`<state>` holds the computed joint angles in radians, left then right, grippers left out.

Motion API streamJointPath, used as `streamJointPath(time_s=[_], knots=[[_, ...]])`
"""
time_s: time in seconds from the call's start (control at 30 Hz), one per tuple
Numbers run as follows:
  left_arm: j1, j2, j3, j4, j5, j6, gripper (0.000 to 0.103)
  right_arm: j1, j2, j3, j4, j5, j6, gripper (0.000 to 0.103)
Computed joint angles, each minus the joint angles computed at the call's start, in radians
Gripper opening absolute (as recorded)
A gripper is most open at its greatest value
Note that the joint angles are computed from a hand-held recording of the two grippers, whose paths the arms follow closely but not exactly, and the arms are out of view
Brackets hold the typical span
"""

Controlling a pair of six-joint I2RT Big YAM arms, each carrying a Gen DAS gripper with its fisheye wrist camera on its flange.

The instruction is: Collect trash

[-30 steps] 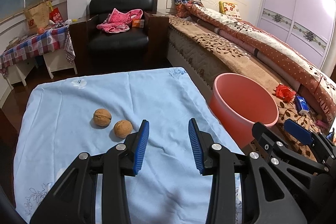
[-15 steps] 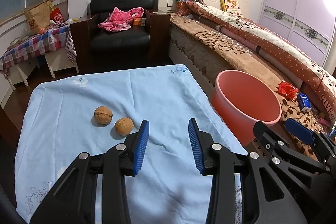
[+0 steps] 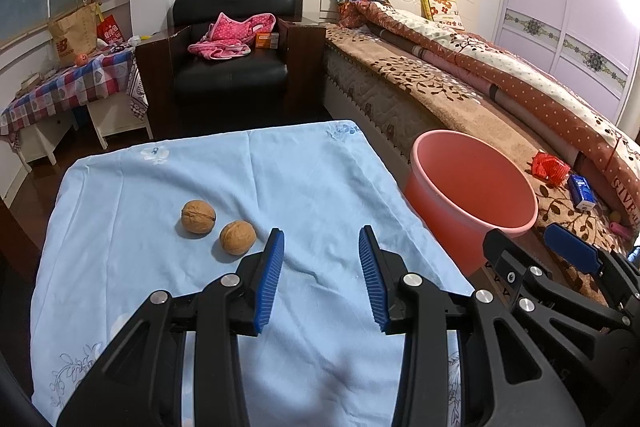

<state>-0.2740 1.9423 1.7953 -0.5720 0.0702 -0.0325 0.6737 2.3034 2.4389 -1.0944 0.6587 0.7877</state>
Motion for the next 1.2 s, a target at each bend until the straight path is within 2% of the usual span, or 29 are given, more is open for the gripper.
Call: streamJointPath(time_s=[1.2], knots=[[0.001,-0.011,-0.033,0.008,-0.010,0.002,0.040,0.004,0.000,-0.007,0.004,-0.002,0.002,0.069]])
